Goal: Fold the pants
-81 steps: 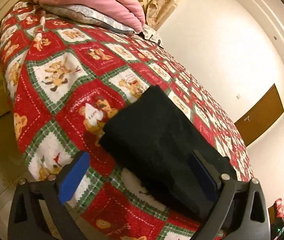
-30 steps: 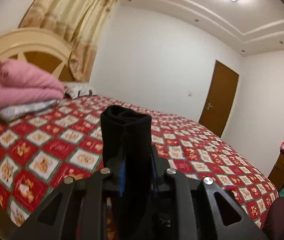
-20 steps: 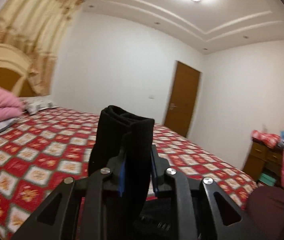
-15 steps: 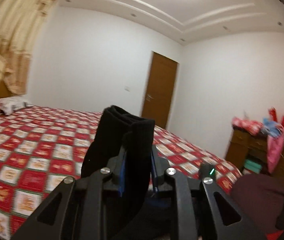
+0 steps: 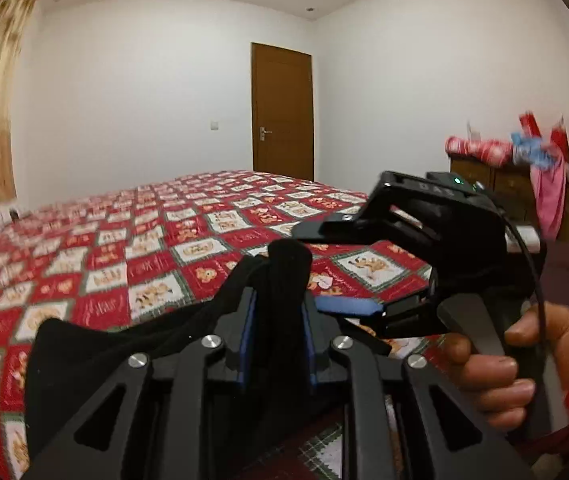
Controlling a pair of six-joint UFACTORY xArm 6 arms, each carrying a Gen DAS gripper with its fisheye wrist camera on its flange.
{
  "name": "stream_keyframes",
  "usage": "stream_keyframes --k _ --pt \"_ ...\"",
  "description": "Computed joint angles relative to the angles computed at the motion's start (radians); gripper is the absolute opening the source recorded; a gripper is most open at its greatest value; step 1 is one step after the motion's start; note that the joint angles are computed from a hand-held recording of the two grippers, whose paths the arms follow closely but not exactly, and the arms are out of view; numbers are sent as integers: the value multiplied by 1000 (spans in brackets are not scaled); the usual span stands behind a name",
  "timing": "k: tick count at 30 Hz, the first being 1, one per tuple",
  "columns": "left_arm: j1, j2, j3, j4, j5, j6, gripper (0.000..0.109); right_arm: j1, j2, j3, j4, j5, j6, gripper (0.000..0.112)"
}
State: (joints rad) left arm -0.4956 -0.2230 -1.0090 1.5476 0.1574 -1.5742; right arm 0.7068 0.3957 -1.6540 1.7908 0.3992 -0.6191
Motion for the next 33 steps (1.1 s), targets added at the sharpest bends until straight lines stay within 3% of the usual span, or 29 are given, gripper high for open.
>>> stream_keyframes --k 4,10,12,16,20,23,26,29,31,33 --pt "-21 25 -7 -70 38 76 22 -5 38 -51 -119 40 102 81" --pt "-82 90 14 -604 71 673 38 -26 94 -129 -432 116 335 82" --pt "-96 57 61 -745 47 858 59 -31 104 -141 -487 144 366 82" --pt "-84 -81 194 -1042 14 1112 67 -35 120 -162 -548 166 393 82" --pt "-19 -213 276 -1133 62 1109 68 -20 181 -267 -826 192 541 80" --pt "68 -322 331 -1040 105 956 69 0 217 -329 -1140 228 660 40" --pt "155 -388 357 -998 139 854 75 20 249 -407 -1333 248 769 26" --pt "211 -401 341 -906 185 734 75 43 200 -355 -1412 160 737 18" --pt "230 -406 320 -792 234 618 75 73 127 -267 -1411 22 611 18" --pt "259 -402 312 -776 231 585 75 87 66 -187 -1517 -78 580 17"
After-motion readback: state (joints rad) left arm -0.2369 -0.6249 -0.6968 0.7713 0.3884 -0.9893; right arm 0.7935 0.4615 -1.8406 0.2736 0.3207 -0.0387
